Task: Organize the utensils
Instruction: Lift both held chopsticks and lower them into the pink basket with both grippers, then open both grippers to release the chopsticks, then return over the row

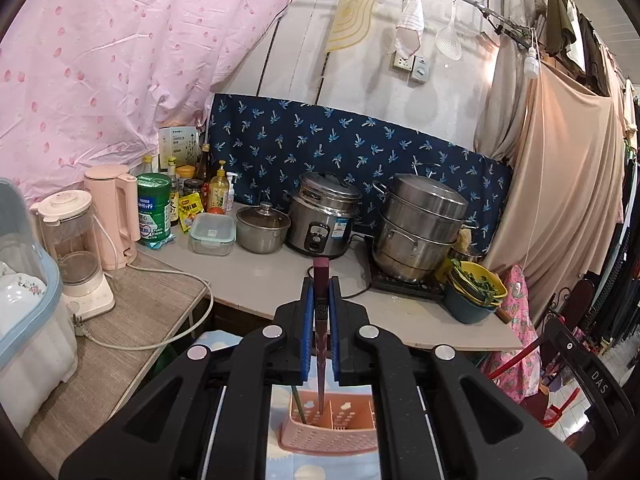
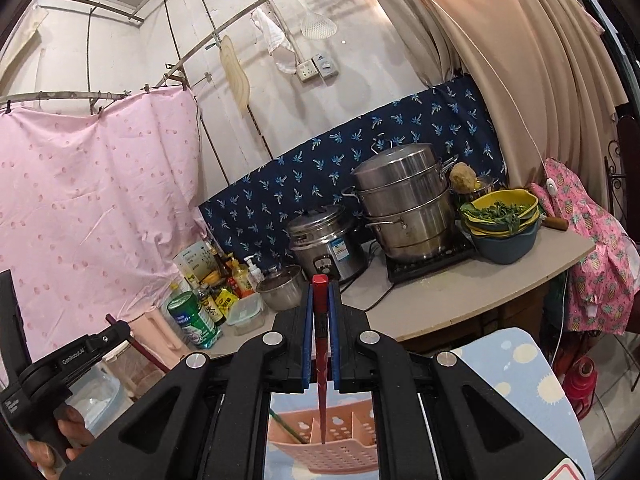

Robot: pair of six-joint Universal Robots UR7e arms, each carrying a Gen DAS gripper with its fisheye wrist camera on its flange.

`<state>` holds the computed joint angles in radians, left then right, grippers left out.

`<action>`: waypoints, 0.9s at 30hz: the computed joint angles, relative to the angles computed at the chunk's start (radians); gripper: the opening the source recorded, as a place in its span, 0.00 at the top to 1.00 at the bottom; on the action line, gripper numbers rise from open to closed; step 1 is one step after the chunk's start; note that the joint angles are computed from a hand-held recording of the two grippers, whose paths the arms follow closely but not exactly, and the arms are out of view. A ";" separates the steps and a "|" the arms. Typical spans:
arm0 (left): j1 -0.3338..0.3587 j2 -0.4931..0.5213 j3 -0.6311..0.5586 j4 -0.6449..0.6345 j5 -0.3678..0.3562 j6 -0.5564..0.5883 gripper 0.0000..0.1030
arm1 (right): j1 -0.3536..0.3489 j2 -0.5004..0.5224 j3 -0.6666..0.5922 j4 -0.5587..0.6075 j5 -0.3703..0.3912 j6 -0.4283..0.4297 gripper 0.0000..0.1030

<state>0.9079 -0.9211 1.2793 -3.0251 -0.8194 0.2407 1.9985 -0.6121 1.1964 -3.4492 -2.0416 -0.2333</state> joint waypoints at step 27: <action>0.081 0.067 -0.020 0.159 -0.003 -0.120 0.72 | -0.073 0.093 -0.057 0.155 -0.056 0.059 0.84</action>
<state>0.9887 -0.8542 1.2590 -2.8664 -0.8222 0.1212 1.9254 -0.5186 1.1398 -3.2942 -2.0971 -0.1740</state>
